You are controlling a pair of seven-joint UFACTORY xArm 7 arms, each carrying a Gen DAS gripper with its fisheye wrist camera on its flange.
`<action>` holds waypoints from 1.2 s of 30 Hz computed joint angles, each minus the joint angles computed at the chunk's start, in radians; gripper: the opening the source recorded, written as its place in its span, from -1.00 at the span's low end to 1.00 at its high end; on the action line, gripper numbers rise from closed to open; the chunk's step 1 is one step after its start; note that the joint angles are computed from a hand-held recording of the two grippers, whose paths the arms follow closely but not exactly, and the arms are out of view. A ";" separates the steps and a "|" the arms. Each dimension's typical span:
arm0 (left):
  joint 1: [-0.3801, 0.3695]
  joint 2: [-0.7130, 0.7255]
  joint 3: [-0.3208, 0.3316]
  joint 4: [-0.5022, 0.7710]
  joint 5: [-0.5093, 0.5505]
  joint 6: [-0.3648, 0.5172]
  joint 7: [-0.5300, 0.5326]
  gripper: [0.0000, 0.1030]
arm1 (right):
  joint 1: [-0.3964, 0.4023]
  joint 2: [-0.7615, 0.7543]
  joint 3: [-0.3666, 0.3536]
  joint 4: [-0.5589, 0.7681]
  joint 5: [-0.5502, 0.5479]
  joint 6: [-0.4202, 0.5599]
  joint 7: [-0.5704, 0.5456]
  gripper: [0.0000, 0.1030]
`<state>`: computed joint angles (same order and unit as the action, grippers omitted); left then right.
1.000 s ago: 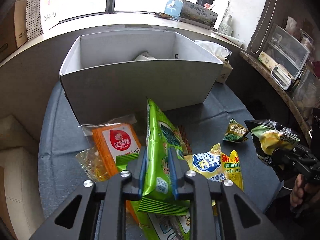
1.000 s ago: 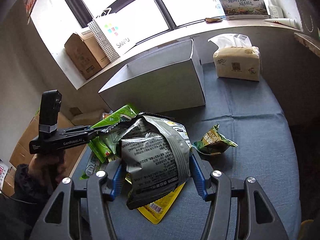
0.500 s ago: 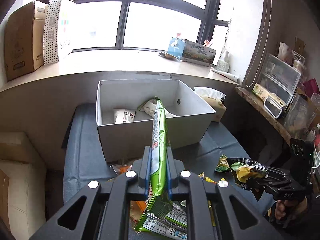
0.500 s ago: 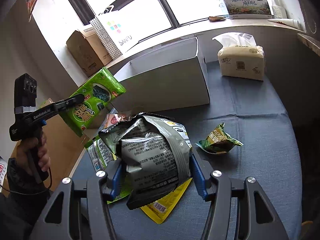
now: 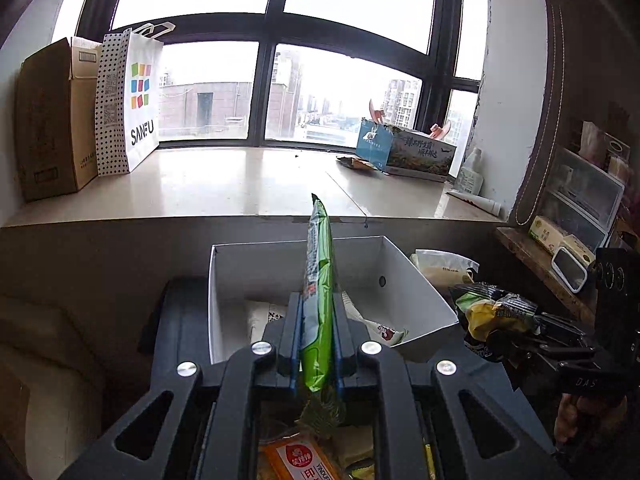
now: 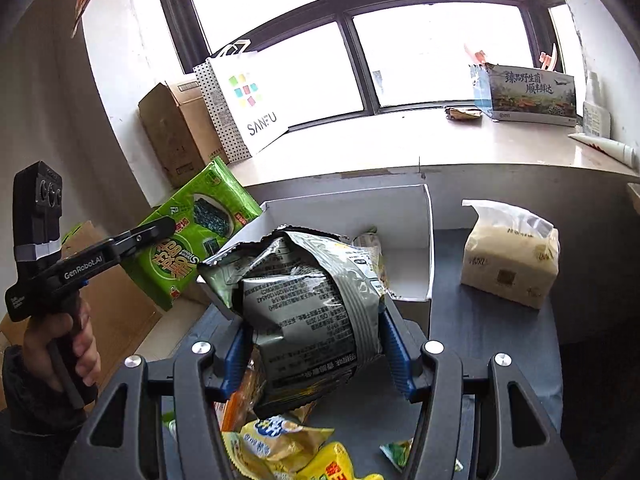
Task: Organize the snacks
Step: 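Lower both held bags into the white box and open both grippers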
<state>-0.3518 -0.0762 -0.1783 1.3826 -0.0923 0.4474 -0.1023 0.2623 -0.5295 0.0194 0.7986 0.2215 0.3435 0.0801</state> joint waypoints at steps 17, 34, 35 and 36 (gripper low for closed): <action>-0.096 0.414 0.130 0.457 0.433 0.283 -0.291 0.83 | -0.154 0.524 0.035 0.531 -0.221 0.235 0.077 0.94; -0.027 0.134 0.031 0.153 0.267 0.179 -0.143 1.00 | -0.073 0.214 0.015 0.207 -0.057 0.000 -0.042 1.00; -0.021 0.104 0.025 0.120 0.231 0.170 -0.123 1.00 | -0.065 0.179 0.016 0.174 -0.046 -0.010 -0.045 1.00; -0.016 0.067 0.020 0.078 0.206 0.156 -0.117 1.00 | -0.052 0.137 0.014 0.136 -0.029 -0.021 -0.048 1.00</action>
